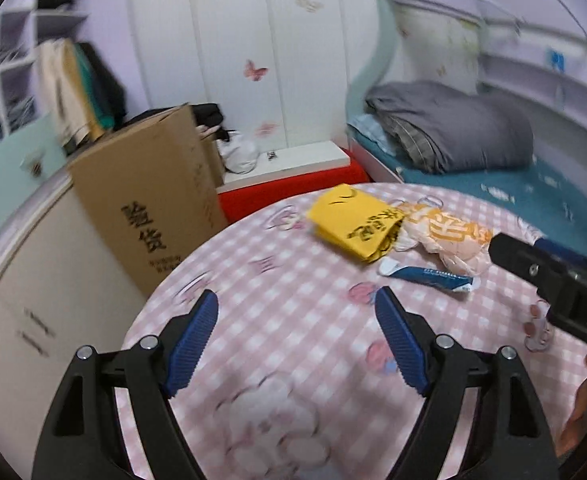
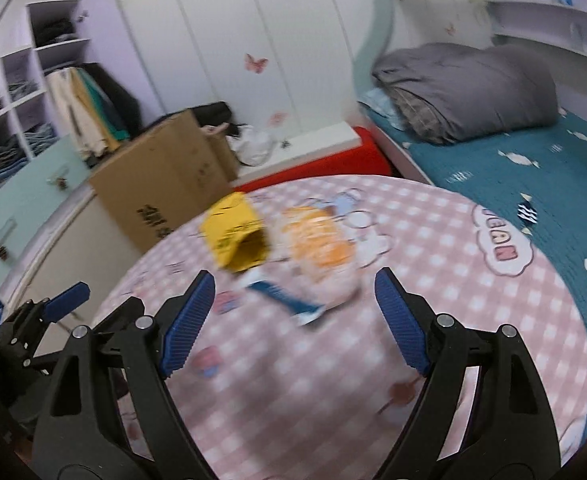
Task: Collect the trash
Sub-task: 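Move both grippers back over the table toward the yellow and orange bags, then grasp the yellow bag with the left gripper while the right gripper grasps the orange-printed bag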
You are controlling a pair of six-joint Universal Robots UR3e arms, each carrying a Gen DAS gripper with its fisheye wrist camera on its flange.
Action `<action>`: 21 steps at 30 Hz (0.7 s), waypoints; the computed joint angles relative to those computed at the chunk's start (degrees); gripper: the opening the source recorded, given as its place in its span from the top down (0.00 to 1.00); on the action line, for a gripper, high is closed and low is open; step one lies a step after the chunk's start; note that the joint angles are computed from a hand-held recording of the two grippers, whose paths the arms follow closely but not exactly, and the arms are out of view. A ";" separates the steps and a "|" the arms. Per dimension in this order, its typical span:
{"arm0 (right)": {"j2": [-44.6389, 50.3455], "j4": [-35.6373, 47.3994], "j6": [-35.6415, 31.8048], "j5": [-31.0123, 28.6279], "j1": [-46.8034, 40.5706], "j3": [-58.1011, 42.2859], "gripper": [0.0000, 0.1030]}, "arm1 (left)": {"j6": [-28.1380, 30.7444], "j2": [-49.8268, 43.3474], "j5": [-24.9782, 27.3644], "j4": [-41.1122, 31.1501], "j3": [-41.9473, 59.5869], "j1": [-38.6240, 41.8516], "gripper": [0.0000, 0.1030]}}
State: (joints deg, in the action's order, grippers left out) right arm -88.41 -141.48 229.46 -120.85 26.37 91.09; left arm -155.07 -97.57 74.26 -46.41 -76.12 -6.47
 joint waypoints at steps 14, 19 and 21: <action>-2.83 -10.24 -3.53 17.26 -14.79 10.96 0.22 | 1.65 -25.52 17.59 5.33 23.43 -16.10 0.25; -1.03 -10.58 -4.87 20.02 -15.69 9.50 0.30 | 1.75 -30.85 15.90 -3.84 33.97 -15.76 0.86; -1.14 -10.80 -5.36 21.56 -16.36 9.78 0.51 | 0.60 -30.23 15.20 -3.35 33.25 -14.95 0.92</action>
State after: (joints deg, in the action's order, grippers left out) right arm -89.55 -152.28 224.10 -99.29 10.01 100.87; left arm -154.48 -127.80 89.47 -49.76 -42.87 -21.42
